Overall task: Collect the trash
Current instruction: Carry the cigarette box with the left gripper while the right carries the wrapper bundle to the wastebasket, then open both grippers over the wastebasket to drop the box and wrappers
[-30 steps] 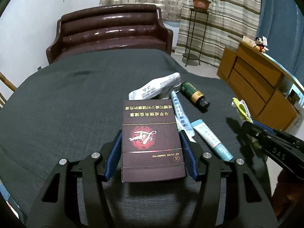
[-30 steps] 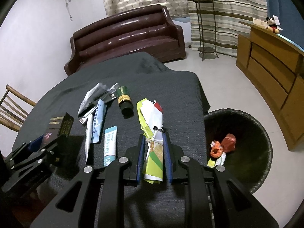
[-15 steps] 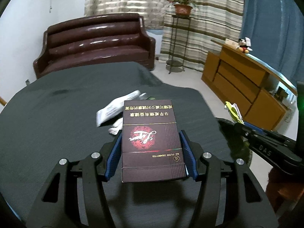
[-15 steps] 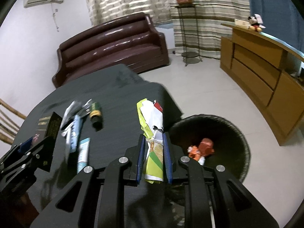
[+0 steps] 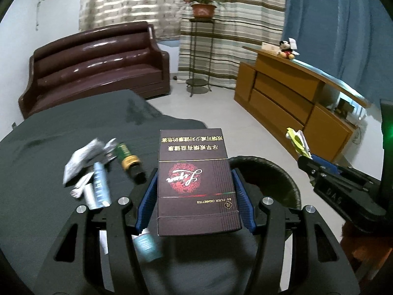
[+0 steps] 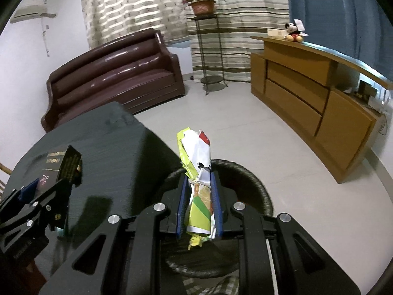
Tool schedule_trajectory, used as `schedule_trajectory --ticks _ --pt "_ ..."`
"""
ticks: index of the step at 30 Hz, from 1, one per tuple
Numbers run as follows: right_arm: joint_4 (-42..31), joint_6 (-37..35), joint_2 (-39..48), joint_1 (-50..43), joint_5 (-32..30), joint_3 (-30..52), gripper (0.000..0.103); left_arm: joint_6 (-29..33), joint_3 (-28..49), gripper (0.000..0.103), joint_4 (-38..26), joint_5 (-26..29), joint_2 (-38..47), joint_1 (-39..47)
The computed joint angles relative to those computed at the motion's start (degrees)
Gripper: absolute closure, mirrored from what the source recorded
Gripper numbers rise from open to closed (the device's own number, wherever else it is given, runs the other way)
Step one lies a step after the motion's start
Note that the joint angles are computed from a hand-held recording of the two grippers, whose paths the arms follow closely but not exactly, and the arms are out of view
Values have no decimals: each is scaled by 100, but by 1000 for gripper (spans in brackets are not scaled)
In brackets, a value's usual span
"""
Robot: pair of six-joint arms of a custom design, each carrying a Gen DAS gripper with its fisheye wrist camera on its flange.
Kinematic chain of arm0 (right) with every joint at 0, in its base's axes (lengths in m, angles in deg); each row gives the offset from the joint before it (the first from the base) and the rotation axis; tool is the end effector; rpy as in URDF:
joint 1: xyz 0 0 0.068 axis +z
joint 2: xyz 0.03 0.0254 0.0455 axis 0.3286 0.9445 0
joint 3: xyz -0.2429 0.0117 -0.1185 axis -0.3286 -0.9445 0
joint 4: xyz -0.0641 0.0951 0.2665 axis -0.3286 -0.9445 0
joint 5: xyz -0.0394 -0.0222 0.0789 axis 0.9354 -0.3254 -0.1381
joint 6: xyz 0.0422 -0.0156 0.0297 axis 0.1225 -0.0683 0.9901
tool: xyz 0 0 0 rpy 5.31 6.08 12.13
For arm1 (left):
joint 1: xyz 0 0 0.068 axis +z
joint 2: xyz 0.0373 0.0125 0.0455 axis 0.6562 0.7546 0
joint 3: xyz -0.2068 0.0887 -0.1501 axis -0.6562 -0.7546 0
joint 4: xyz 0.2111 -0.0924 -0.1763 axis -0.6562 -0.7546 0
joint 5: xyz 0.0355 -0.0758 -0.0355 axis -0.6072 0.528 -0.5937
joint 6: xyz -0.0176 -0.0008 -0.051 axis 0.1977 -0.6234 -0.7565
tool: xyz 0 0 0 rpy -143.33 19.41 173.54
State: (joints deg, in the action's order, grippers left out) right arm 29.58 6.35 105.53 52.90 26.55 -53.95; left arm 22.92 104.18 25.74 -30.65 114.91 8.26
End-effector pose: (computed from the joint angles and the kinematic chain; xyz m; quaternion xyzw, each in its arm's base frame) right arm 0.1911 0.1073 0.0744 0.1165 0.9022 0.0200 0.4149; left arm 0.2075 -0.1256 0.0889 0.1235 0.8894 -0.0856 0.4317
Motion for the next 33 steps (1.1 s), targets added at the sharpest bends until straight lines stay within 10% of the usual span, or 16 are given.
schedule_trajectory --ticks 33 --pt "1077 -238 875 -951 -505 -202 83 -151 1714 47 -43 -599 2202 -777"
